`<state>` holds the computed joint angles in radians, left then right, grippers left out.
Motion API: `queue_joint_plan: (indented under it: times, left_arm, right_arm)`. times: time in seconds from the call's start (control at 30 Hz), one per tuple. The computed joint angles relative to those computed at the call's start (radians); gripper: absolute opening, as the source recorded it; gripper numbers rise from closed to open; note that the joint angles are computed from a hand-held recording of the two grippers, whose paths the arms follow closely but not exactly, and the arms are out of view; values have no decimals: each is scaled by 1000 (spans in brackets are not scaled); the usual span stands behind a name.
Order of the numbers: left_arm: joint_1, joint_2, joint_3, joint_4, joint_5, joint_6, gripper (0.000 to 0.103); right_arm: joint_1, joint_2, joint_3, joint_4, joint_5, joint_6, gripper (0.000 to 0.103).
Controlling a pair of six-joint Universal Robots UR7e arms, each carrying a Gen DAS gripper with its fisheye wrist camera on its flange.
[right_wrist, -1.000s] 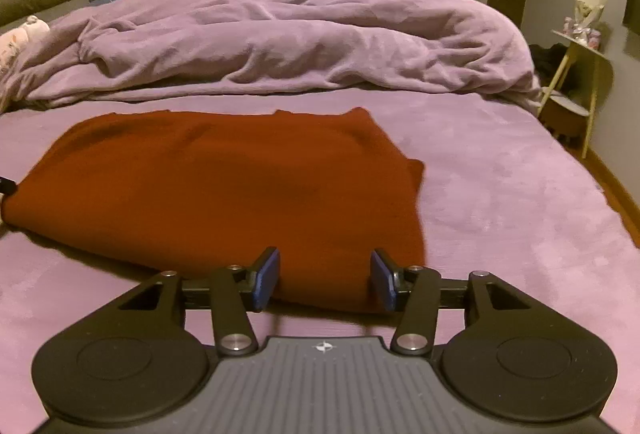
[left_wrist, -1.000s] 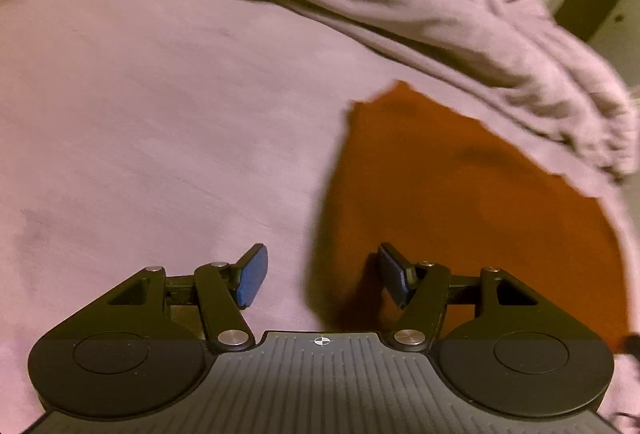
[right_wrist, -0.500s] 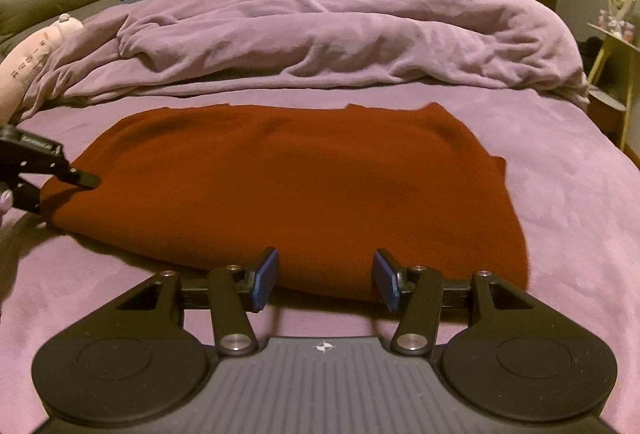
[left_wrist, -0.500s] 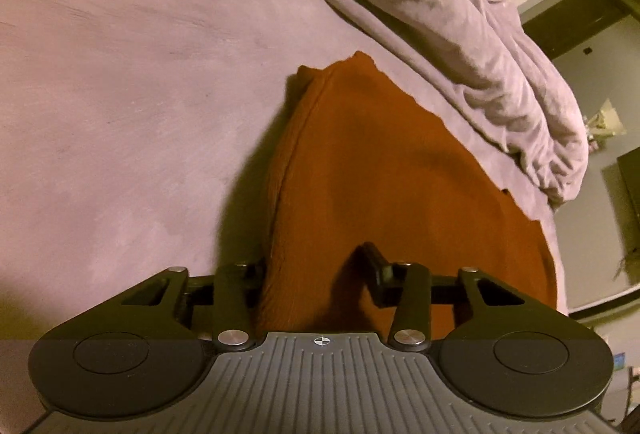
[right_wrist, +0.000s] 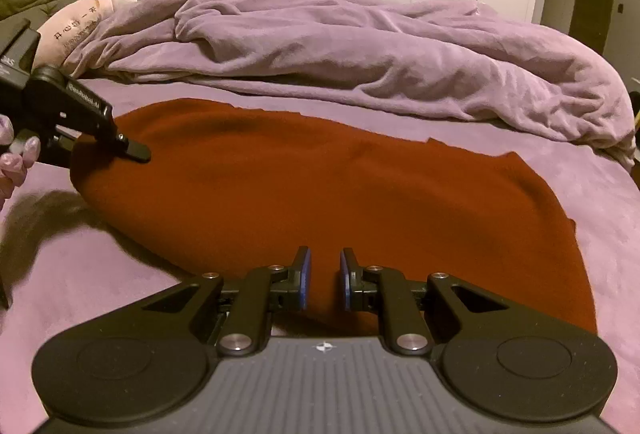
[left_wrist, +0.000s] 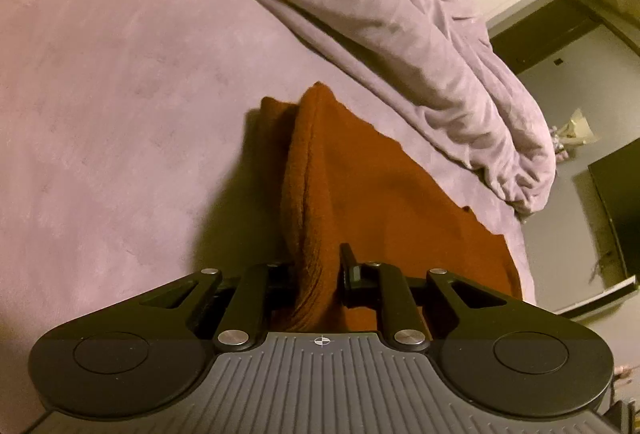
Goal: Fold small clothes
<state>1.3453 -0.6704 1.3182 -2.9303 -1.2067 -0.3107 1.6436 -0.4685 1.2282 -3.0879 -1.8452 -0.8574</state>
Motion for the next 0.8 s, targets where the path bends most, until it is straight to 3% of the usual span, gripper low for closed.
queue_joint_plan:
  times: [0.07,0.2,0.27,0.33,0.43,0.53,0.8]
  left_arm:
    - [0,6,-11,43,27,-1,21]
    - [9,15,-17,59,19,-19,40]
    - [12,20,-27,72,14,-31,40]
    - [14,23,-33,73,7,-35,25]
    - [13,16,-31,67,1,-59,18]
    - [0,4,-23,63,14,-56,17]
    - [-74,6,-66,91,40,-40,17]
  right_arm:
    - [3,11,-15,17,4,15,15]
    - [14,48,-41,-5,-13,11,15]
    - [15,68,-55,-11,-26,-11,15]
    - [12,87,-65,-16,-37,-33,15]
    - [19,78,-46,-42,-38,-73,15]
    - [7,15,18,-50,2,-9,16]
    - [-63,-152,184,-146,-15,135,20]
